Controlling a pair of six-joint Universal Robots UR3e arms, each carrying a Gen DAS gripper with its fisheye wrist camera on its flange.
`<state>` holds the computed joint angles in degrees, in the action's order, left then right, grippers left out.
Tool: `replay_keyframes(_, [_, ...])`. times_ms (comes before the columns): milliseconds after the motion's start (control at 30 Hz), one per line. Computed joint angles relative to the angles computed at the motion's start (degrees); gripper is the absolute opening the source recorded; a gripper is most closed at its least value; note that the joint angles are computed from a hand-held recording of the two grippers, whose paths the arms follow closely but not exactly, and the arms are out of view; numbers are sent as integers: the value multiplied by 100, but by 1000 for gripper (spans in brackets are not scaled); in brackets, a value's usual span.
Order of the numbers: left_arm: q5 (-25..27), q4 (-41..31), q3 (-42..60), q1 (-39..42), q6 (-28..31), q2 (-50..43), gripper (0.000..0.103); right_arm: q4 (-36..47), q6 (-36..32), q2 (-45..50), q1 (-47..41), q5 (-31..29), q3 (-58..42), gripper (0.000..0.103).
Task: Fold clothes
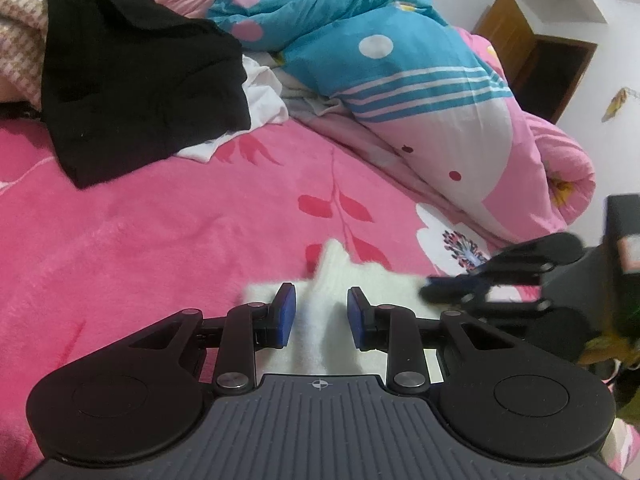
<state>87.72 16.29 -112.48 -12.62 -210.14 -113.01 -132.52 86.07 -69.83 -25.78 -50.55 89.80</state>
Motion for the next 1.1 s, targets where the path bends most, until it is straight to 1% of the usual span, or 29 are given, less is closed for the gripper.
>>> replay_keyframes(100, [138,-58,75,-81,114,-37,28,-918,391,83,40,44,439,4])
replay_keyframes(133, [162,-60,80,-95,131,-40,28,-1039,571,97,30,81,456,5])
replay_keyframes(200, [210,-64,91,-122,162,-45,28,-1152,1034,117,-34,188,357,6])
replay_keyframes(300, [191,-43,70,-112,158,-43,28,-1203,1868,244,-343,454,-152,6])
replay_keyframes(333, [178,-39,67,-103,153,-46,28,-959,1892,259,-467,532,-362,6])
replay_keyframes(467, [160,-36,64,-91,143,-47,28,610,1437,365,-979,794,-1409,9])
replay_keyframes(500, [155,-36,63,-90,136,-48,28,1053,1166,376,-1062,795,-1606,10])
replay_keyframes(567, [153,-38,64,-91,127,-49,28,1806,480,362,-1098,597,-1819,12])
replay_keyframes(633, [143,-32,58,-87,118,-49,28,2184,-88,333,-1048,318,-1848,17])
replay_keyframes(667, [136,-25,52,-83,113,-50,28,2208,-326,291,-999,177,-1757,19])
replay_keyframes(733, [120,-11,40,-75,104,-50,28,2120,-593,290,-857,-40,-1660,22])
replay_keyframes(800, [105,2,28,-67,98,-50,28,1998,-691,342,-733,-206,-1645,26])
replay_keyframes(867, [89,13,19,-59,92,-50,28,2121,-742,432,-631,-430,-1783,26])
replay_keyframes(967, [73,20,12,-48,92,-50,28,2009,-721,522,-542,-598,-1769,26])
replay_keyframes(1033, [66,20,7,-44,94,-47,28,1911,-700,538,-516,-650,-1698,22])
replay_keyframes(1067, [61,30,-1,-41,91,-46,28,1845,-717,479,-538,-615,-1576,11])
replay_keyframes(1100, [58,37,-6,-40,90,-47,28,1611,-760,352,-566,-572,-1296,4])
